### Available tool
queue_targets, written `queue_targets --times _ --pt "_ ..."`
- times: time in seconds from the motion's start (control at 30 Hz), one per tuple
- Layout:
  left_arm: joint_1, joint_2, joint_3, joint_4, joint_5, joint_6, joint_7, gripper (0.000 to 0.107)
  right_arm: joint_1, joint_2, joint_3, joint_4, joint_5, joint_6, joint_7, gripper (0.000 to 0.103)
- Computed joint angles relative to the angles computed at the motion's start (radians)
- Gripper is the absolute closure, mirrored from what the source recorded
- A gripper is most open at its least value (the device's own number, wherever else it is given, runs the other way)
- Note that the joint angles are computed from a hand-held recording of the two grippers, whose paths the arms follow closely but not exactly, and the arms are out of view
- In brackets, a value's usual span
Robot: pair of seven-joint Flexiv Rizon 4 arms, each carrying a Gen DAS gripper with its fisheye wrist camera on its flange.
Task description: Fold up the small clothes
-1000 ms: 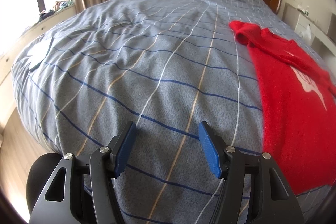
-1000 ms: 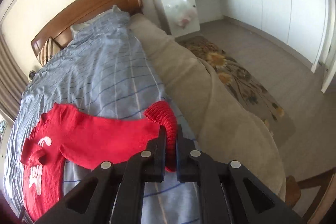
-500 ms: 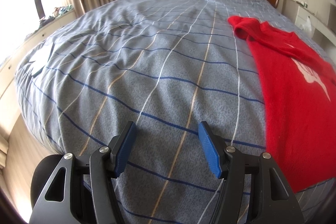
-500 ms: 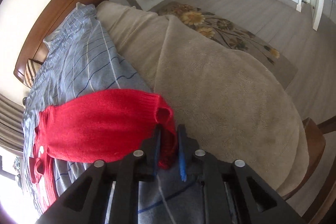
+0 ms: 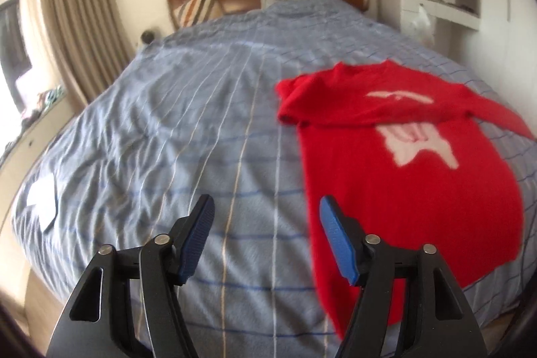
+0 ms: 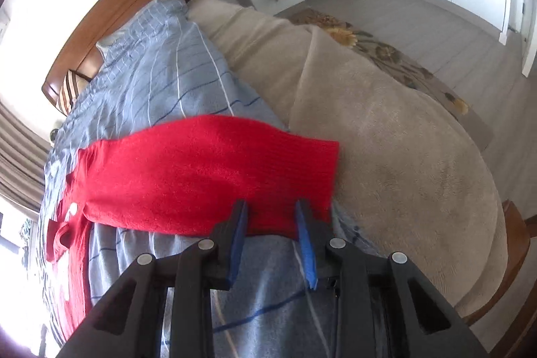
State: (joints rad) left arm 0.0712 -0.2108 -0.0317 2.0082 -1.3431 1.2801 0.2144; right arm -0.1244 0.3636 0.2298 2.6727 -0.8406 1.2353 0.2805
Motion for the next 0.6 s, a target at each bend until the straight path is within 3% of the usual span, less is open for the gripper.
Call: queue_targets --times 0.07,0.13,0.17,0.27,0.4,0.5,0.6 --pt "-0.004 0.017 -0.008 -0.031 0.083 -0.103 0.017 0.019 0.051 0.052 0.054 -0.03 0.028 -0.141 -0.033 0.072" --pt "-0.015 0.005 -0.012 -0.075 0.242 -0.212 -0.019 0.019 0.08 0.083 0.081 -0.036 -0.001 -0.17 -0.035 0.068" --pt "-0.03 -0.009 -0.026 -0.092 0.288 -0.224 -0.017 0.02 0.102 0.093 0.106 -0.042 -0.008 -0.195 -0.023 0.065" --pt "-0.101 -0.065 -0.079 -0.112 0.364 -0.124 0.01 0.02 0.156 0.081 0.16 -0.053 -0.07 -0.226 0.076 0.06" --pt "-0.179 -0.182 -0.055 -0.209 0.675 -0.105 -0.24 0.02 0.205 0.02 0.193 -0.073 -0.197 -0.213 0.261 0.06" --pt "-0.241 -0.264 -0.013 -0.278 0.822 -0.05 -0.417 0.019 0.227 -0.026 0.197 -0.109 -0.312 -0.245 0.366 0.06" --pt "-0.282 -0.322 0.036 -0.348 0.934 -0.079 -0.577 0.019 0.261 -0.088 0.179 -0.138 -0.373 -0.268 0.409 0.059"
